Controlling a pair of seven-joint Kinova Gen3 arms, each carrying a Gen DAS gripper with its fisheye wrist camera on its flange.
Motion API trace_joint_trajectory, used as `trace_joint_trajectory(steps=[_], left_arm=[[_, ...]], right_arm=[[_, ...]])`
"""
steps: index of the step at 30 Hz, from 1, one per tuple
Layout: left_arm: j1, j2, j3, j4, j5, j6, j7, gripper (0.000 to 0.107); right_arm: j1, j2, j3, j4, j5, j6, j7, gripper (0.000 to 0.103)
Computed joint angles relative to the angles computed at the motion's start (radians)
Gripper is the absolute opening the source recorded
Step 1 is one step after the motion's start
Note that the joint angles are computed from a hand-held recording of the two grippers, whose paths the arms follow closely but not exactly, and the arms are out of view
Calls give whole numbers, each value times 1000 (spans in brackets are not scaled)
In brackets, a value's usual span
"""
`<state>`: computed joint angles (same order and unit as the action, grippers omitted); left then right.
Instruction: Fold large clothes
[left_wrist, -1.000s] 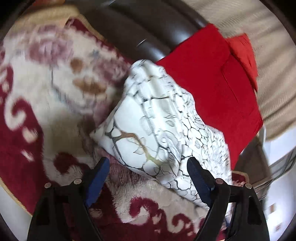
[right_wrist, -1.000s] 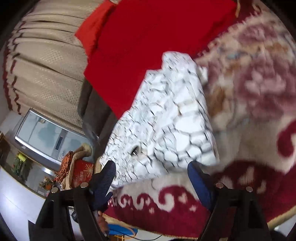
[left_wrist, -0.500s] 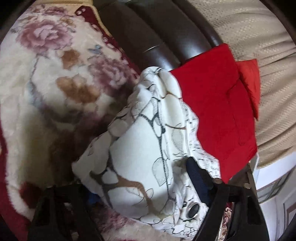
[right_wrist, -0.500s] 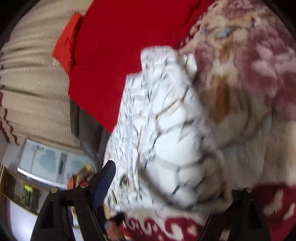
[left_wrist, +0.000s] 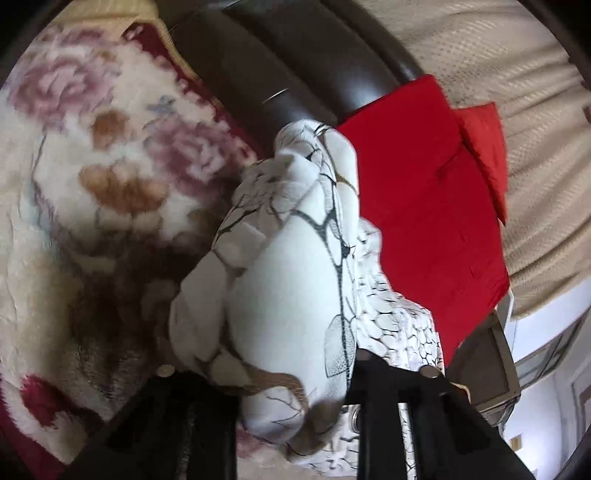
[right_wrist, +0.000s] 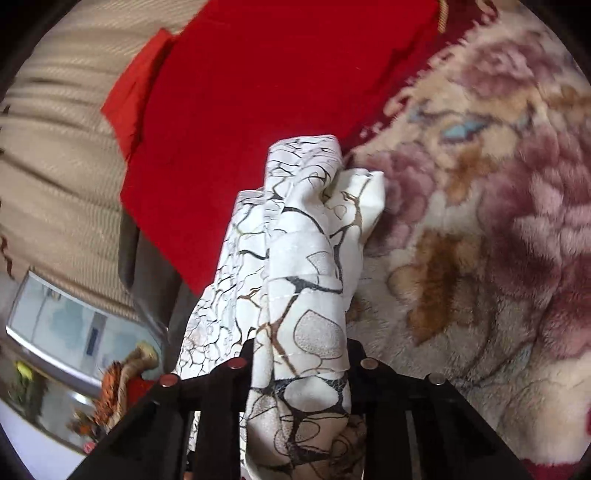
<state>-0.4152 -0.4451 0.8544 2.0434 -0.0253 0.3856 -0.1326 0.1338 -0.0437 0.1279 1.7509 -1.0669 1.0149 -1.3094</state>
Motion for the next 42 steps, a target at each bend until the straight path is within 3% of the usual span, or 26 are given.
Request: trace_joint_trajectory(steps=[4, 7, 10, 13, 14, 17, 19, 21, 22, 23, 24, 25, 26, 30, 33, 35, 37, 39, 42], left_arm=[[67, -14, -40, -52, -16, 33, -56, 14], [120, -53, -65, -98, -16, 115, -100, 14], [153, -100, -99, -125, 73, 235, -196, 16], [261, -31, -225, -100, 195, 323, -307, 29], [289, -25, -271, -75, 235, 323, -320, 35], [375, -49, -410, 2, 354, 265, -369, 38], [446, -72, -497, 0, 381, 283, -439, 39], [471, -80, -532, -36, 362, 354, -449, 44], [475, -80, -535, -60, 331, 395, -430, 47], [496, -77, -541, -84, 290, 435, -397, 50], [525, -73, -550, -105, 250, 476, -371, 52], [539, -80, -546, -120, 209, 517, -334, 55], [533, -96, -530, -133, 168, 557, -299, 55], [415, -123, -424, -237, 6, 720, -303, 55], [406, -34, -392, -376, -116, 812, -331, 57], [398, 55, -365, -469, -194, 804, -391, 75], [371, 148, -332, -559, -220, 828, -465, 80], [316, 241, -298, -630, -180, 838, -543, 80], [188, 380, -188, -721, -127, 868, -582, 80]], right_arm=[[-19, -58, -2, -2, 46, -9, 11, 22], [-35, -116, 20, 2, 85, 13, 9, 20], [-56, -173, 54, 17, 114, 26, 30, 19], [-66, -164, 68, -15, 213, 67, -20, 20], [-59, -143, 57, -41, 254, 91, -56, 23], [-62, -114, 54, -92, 307, 135, -134, 29], [-61, -114, 41, -124, 347, 140, -167, 29], [-63, -125, 25, -149, 396, 139, -201, 31], [-68, -135, 20, -159, 418, 133, -206, 33], [-72, -147, 9, -165, 448, 117, -221, 42], [-73, -158, -7, -170, 488, 88, -250, 65], [-71, -173, -4, -174, 512, 66, -273, 74], [-71, -190, 9, -163, 519, 36, -296, 77], [-95, -216, 99, -144, 422, -14, -261, 77], [-177, -160, 167, -196, 301, 36, -182, 76], [-216, -100, 172, -243, 231, 90, -130, 75], [-205, -28, 118, -285, 181, 130, -98, 75], [-185, 26, 80, -267, 110, 139, -85, 75], [-177, 66, 41, -219, 71, 112, -64, 74]])
